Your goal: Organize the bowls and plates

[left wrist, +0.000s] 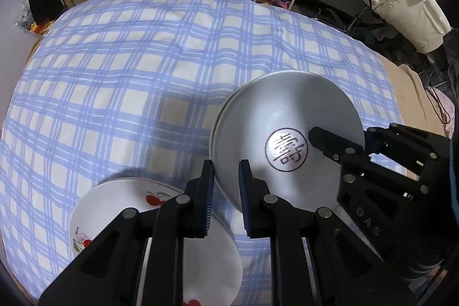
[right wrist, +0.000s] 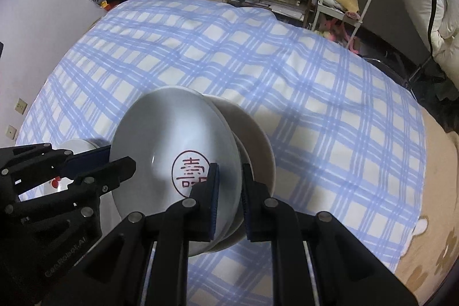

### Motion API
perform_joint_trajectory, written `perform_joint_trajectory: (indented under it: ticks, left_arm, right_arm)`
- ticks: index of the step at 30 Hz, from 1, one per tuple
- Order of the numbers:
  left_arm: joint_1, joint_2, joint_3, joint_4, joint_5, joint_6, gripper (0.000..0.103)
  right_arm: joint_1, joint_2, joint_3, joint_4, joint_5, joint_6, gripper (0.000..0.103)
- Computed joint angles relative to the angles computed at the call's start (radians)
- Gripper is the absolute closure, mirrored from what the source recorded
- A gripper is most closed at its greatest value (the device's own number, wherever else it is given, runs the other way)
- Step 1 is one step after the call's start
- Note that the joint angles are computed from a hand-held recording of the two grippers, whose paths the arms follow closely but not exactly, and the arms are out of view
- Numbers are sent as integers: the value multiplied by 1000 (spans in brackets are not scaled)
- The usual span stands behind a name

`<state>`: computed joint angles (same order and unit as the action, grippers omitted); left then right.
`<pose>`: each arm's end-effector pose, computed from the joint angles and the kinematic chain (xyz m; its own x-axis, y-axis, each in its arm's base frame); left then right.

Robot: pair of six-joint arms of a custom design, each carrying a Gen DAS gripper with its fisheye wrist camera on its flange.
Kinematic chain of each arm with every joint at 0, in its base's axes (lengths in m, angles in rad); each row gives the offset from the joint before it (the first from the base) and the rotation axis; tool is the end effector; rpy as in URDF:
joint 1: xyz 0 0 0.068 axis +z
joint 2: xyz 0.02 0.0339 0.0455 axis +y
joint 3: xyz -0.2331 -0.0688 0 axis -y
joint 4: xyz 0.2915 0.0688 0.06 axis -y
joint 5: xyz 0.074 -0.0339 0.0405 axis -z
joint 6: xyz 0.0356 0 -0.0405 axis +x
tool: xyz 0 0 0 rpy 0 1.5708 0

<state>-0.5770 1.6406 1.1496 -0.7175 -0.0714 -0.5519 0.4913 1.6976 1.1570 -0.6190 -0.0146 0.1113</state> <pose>0.3035 -0.1945 0.1591 -0.9415 -0.0112 -0.3368 0.0344 0.9910 -0.1290 0.3296 0.1769 0.1457 -0.8562 -0.3322 -0.3957 -0.3841 0.9215 0.0577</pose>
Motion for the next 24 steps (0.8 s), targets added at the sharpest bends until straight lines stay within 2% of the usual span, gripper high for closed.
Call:
perform_joint_trajectory:
  ticks: [9, 12, 13, 15, 17, 19, 21, 23, 24]
  left_arm:
    - [32, -77, -37, -6, -2, -9, 87]
    - [19, -92, -31, -25, -65, -7, 85]
    - [19, -102, -36, -22, -69, -6, 85]
    - [31, -127, -57, 4, -32, -3, 84]
    - [38, -128, -57, 5, -19, -9, 83]
    - [40, -121, -50, -5, -38, -15, 81]
    - [44, -117, -49, -13, -55, -21, 77]
    - [54, -117, -53, -14, -59, -23, 75]
    - [61, -118, -55, -10, -47, -15, 74]
  right_arm:
    - [32, -16, -7, 7, 57, -12, 87]
    - [40, -39, -24, 20, 82, -10, 85]
    - [44, -60, -39, 36, 103, -15, 81]
    - [31, -90, -58, 61, 85, -14, 65]
    - [16, -120, -72, 76, 58, -1, 60]
    - [11, -128, -74, 72, 79, 13, 51]
    - [-8, -133, -68, 55, 78, 26, 37]
    - [-33, -140, -67, 46, 64, 33, 30]
    - [-46, -142, -67, 42, 58, 39, 18]
